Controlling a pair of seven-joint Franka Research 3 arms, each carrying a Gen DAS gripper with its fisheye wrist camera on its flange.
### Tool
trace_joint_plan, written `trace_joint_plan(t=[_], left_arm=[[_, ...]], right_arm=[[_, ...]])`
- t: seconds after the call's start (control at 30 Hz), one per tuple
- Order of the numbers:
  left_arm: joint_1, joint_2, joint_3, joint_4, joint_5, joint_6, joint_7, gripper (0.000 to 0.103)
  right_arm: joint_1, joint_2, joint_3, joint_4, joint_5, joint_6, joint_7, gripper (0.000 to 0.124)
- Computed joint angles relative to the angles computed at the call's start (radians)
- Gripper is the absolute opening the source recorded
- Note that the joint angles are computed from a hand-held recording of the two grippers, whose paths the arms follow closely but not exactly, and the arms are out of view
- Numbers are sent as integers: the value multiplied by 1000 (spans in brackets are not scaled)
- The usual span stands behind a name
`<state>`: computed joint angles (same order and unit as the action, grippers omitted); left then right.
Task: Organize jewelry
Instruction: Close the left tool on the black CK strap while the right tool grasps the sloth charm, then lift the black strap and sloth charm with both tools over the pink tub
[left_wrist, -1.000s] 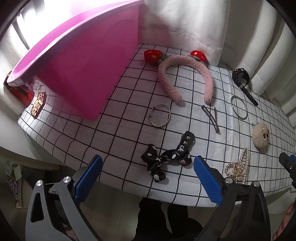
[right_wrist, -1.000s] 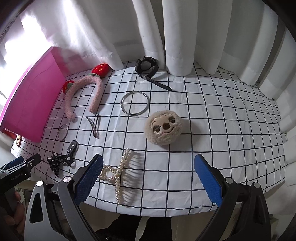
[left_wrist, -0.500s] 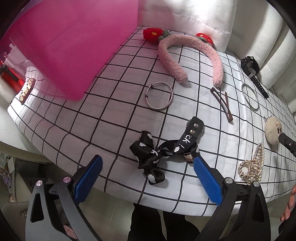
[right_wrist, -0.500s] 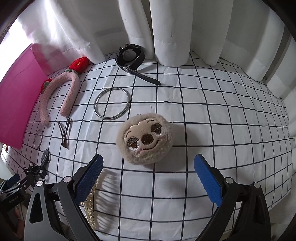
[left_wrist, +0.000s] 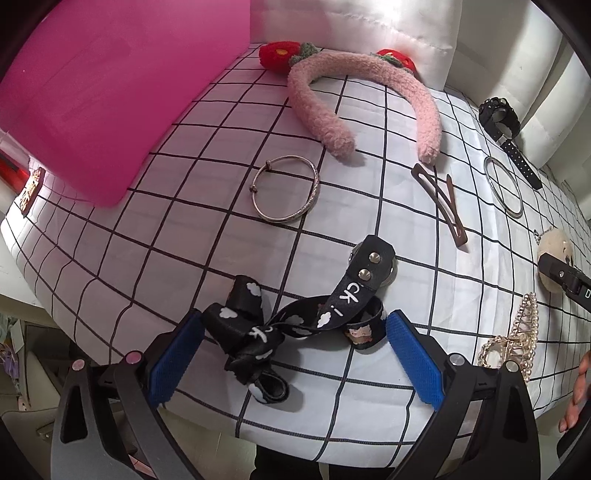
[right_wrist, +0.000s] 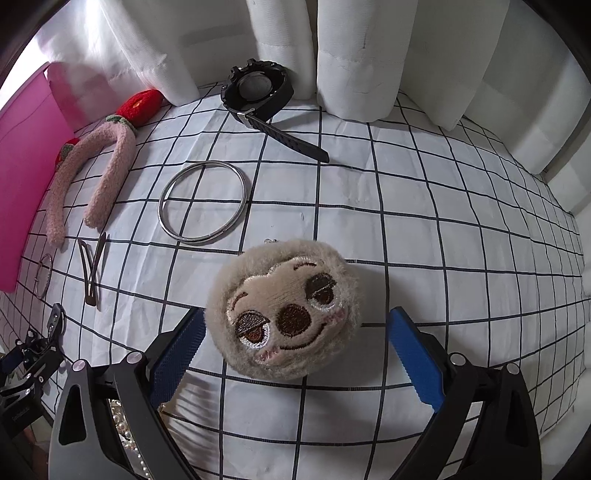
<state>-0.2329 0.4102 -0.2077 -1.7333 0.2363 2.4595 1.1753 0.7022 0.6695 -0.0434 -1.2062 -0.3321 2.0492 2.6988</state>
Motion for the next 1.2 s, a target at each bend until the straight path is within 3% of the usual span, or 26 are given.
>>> trace_joint_plan(t=[0.17,0.43,0.7,0.83,0.9,0.97,1.03,1.2], left_arm=[[-19,27,6,22,28,16,-9,98],[-47,46,26,15,91,108,-78,98],[-21,-10,15,-61,85,144,-72,93],[-21,-34,14,-90,96,180,-79,64],[-19,-43,14,-104,102,203,-77,49],[-17,-43,11,-102,98,205,-69,24],[-10,-43,4,-98,84,203,-54,17],[10,-35,-14,-78,22,192,-14,12]], right_arm=[[-7,17,-3,9,6,2,-1,94],[-9,42,-17,19,-4,25,-4,94],[10,24,-25,-40,-41,72,32,94],[8,13,-16,-45,-38,68,14,91],[14,15,-16,-36,-47,80,10,76],[20,17,-16,-27,-57,81,-1,63],[18,16,-16,-28,-52,88,-1,62],[10,-32,-12,-90,-40,144,12,58]])
